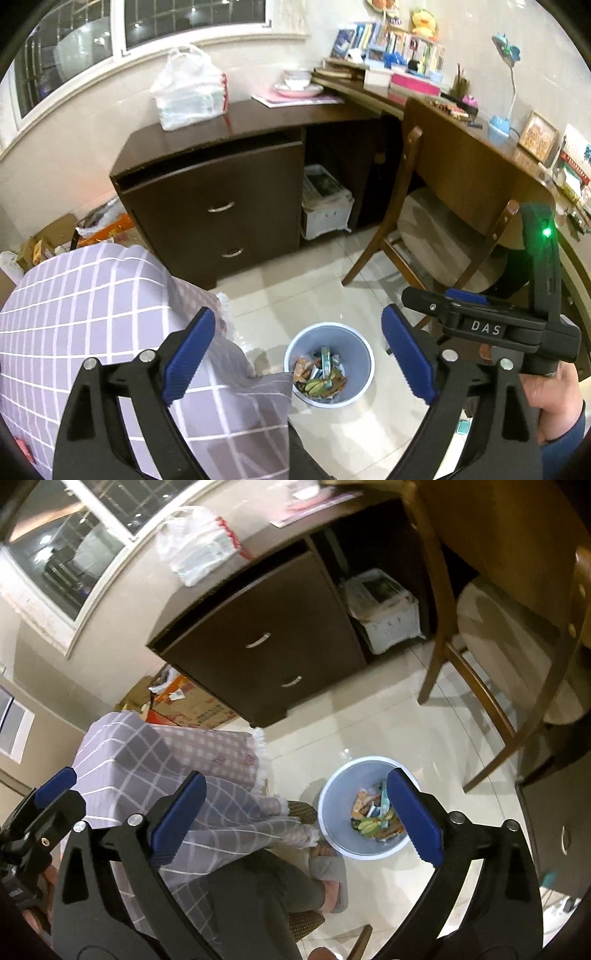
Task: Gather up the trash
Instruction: 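Open both grippers over the wastebasket to drop the bundle and stick, then move both open tools back over the table toward the remaining trash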
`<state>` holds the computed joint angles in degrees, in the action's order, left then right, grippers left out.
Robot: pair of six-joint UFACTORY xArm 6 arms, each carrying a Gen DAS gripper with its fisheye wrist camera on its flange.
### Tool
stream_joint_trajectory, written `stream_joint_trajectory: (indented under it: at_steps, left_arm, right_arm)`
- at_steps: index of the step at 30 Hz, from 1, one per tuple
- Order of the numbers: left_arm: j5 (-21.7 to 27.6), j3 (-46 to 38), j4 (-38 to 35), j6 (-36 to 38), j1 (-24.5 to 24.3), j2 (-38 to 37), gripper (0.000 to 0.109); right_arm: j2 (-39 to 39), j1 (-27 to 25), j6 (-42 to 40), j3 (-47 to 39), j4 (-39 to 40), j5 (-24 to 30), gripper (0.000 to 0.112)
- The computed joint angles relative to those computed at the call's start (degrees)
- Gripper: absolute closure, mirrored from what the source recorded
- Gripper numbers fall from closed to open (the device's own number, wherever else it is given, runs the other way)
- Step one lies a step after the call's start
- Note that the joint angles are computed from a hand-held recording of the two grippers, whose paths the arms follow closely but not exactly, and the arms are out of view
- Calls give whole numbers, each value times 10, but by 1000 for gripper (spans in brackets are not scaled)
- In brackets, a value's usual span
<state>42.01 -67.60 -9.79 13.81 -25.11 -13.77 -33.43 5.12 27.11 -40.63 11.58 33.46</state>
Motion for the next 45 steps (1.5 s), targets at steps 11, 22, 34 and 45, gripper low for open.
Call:
stream_joint_trajectory:
  at_steps: [11, 22, 34, 45]
  left_arm:
    - [6, 27, -53, 47, 80, -75, 19]
    - [8, 78, -99, 81, 229, -149, 16]
    - [24, 130, -140, 114, 473, -189, 16]
    - [14, 128, -176, 158, 624, -156, 16]
  right_arm:
    - [48, 94, 34, -116, -72, 2, 16]
    - [194, 231, -25, -275, -73, -1, 16]
    - [413, 356, -164, -526, -22, 78, 16]
    - [686, 444, -255, -898, -62, 234, 18]
